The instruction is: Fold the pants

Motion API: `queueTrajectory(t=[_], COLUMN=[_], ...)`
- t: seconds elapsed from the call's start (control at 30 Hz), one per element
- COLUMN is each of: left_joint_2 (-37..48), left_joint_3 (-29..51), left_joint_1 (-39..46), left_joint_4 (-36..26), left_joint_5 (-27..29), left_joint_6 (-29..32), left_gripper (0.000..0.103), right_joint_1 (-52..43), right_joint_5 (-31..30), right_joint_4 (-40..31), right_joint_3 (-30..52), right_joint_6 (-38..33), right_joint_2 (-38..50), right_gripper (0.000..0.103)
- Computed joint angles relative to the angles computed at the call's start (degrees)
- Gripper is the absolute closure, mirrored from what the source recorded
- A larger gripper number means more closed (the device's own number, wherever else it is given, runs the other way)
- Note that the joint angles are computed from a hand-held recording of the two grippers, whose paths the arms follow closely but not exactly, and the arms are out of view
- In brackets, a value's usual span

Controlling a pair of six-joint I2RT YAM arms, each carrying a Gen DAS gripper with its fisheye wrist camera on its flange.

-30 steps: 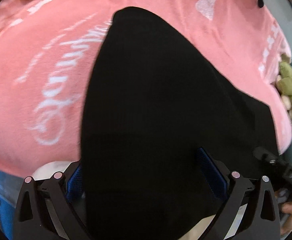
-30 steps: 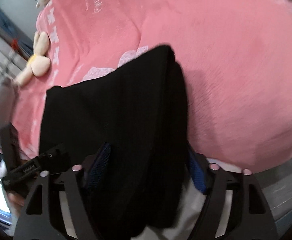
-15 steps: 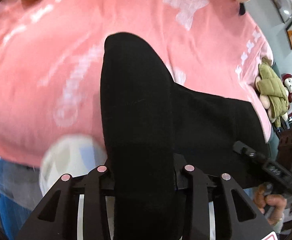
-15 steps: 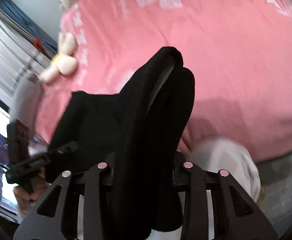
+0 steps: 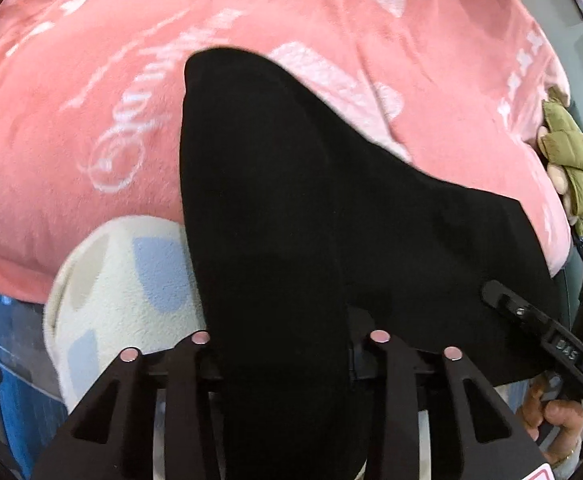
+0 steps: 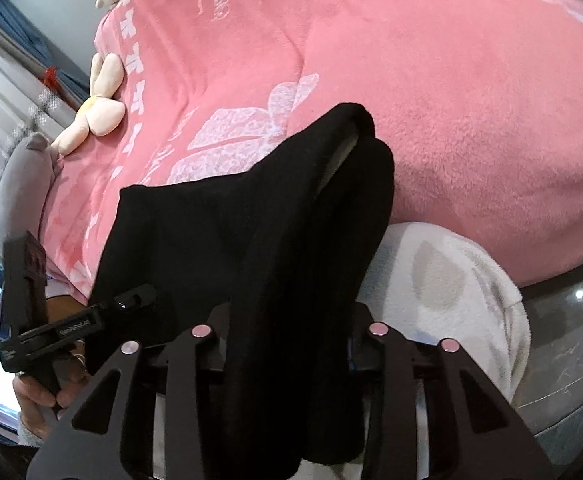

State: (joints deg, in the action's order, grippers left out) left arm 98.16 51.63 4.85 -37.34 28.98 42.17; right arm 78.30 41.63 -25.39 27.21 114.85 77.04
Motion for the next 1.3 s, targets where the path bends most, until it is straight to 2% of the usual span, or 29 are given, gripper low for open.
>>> queueTrajectory(t=[0.1, 0.2, 0.33, 0.43, 0.67, 0.83, 1.0, 1.17, 1.3], left_joint_2=[-5.0, -10.6, -15.0, -17.0, -19.0, -18.3, -16.7, -14.3, -11.4], left_joint_3=[-0.3, 1.0, 3.5, 5.7, 12.3, 17.4, 22.1, 27.2, 31.8], left_joint_1=[0.1, 0.9, 1.5, 1.5, 1.1, 0.1, -2.2, -4.8, -7.7], left_joint_4=[-2.7, -7.9, -12.0, -13.8, -16.6, -16.6, -13.9, -10.4, -7.2], left_joint_5=[0.8, 2.5, 5.0, 6.8, 10.7, 13.1, 14.7, 15.6, 14.8], left_joint_6=[1.1, 2.6, 3.2, 2.6, 0.5, -2.2, -6.3, -11.1, -15.2], left_gripper=[0.072, 0.072, 0.072, 0.072, 0.072, 0.072, 0.071, 0.071, 0.071], right_joint_1=[1.4, 2.6, 4.6, 4.8, 2.2, -1.4, -6.7, -14.8, -23.9], right_joint_5=[2.1, 4.1, 8.2, 10.7, 15.8, 18.6, 20.4, 19.2, 14.1], right_joint_4=[-6.6, -13.4, -25.1, -32.2, -38.9, -39.0, -35.2, -24.8, -14.6], right_joint_3=[4.1, 8.3, 15.4, 20.3, 26.8, 29.4, 30.7, 30.2, 29.1], right_joint_6=[1.2, 2.0, 4.5, 3.8, -2.3, -10.5, -23.1, -41.0, -55.6], right_joint_2=[-1.0, -2.6, -3.1, -3.1, -5.8, -9.1, -13.7, -18.8, -22.1], right_gripper=[0.069, 0.069, 0.069, 0.069, 0.069, 0.069, 0.069, 0.069, 0.069])
